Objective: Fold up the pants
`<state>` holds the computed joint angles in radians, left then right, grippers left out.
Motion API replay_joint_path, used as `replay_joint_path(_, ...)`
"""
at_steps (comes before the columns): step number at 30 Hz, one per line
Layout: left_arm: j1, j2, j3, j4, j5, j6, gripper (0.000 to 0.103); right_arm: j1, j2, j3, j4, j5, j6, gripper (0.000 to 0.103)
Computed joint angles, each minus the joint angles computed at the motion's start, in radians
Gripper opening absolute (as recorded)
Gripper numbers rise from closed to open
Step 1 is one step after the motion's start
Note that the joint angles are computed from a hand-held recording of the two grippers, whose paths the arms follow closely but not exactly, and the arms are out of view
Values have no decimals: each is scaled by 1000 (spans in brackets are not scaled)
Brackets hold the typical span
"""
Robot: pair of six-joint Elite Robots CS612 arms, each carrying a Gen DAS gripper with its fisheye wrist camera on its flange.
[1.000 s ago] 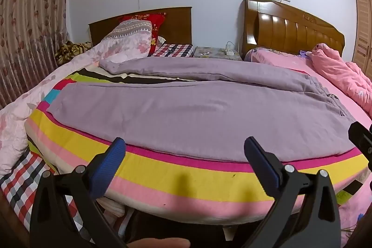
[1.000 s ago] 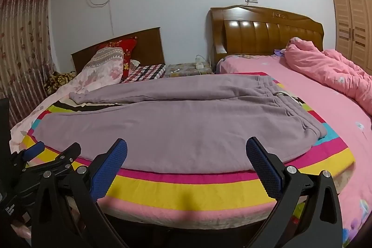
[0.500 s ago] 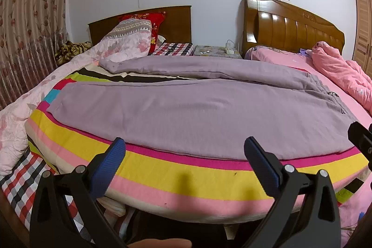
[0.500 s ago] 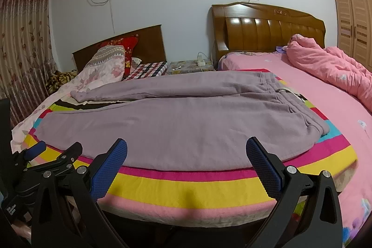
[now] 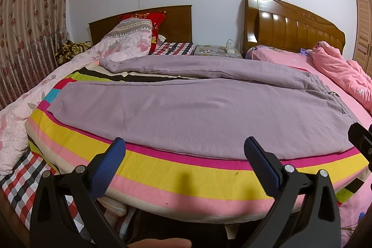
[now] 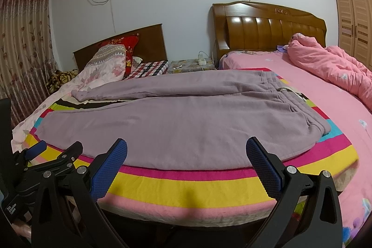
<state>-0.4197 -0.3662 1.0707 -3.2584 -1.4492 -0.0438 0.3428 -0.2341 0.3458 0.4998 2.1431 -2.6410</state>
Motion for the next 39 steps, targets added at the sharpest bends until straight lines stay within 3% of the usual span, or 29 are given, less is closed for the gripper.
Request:
replay_joint_path(9,1,1,0,-1,0,-1,102,1,13,-22,17,-1,1,99)
replay_joint_path(22,1,-1,4,6,2,10,102,1,81,-159,134,28,17,99)
replay_joint_path(39,0,-3,4,13,4,12,102,-2,106,-208,179,28,37,99)
